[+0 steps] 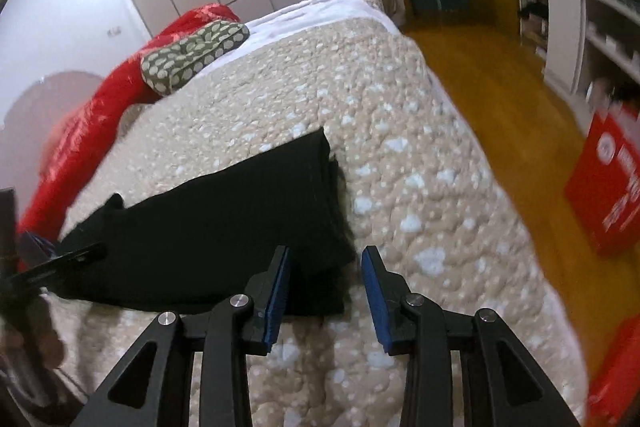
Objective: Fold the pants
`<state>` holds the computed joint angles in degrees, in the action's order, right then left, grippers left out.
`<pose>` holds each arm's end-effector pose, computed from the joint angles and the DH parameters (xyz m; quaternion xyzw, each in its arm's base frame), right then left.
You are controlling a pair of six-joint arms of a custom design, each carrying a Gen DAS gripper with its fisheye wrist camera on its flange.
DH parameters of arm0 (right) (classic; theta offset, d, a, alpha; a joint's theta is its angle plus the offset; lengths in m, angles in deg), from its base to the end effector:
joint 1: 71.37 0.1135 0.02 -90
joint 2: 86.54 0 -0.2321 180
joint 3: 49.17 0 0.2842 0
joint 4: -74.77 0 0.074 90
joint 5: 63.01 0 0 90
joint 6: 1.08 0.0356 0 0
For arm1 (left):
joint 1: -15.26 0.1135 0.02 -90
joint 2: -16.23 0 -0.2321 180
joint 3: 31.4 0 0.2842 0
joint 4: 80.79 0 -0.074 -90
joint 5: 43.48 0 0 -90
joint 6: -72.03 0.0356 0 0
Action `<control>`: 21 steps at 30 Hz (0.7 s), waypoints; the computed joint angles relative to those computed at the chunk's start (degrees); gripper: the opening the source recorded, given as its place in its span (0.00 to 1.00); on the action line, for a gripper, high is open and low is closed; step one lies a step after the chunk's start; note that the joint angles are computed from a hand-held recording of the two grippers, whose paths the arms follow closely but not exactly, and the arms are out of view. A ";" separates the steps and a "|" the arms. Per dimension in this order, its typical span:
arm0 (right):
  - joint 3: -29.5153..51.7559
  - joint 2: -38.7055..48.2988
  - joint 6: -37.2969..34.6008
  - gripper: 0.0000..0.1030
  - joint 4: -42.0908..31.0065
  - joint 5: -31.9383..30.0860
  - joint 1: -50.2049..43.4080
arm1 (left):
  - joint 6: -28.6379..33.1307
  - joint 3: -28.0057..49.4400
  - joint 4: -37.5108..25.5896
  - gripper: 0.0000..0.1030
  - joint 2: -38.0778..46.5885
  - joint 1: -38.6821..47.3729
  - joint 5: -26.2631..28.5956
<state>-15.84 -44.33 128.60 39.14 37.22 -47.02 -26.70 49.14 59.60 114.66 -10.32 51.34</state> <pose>0.1909 0.0794 0.1491 0.1567 0.9058 0.1344 0.3701 0.3444 -0.1682 0.1635 0.1522 0.9471 -0.1210 0.2552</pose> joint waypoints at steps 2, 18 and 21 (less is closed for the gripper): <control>-1.66 -2.36 1.21 0.38 0.05 -1.08 -0.22 | 0.43 4.59 -1.74 0.61 3.68 -2.32 0.67; -11.04 -8.83 2.30 0.46 11.66 -6.93 -0.18 | 3.91 52.95 -19.28 0.77 37.83 -13.39 12.34; -11.31 -7.20 2.62 0.47 14.48 -8.55 -1.20 | 5.75 62.20 -24.46 0.77 43.71 -14.59 12.37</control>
<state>-27.14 -51.53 131.22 53.62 28.67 -48.22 -20.96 111.34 35.15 158.37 -24.91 63.71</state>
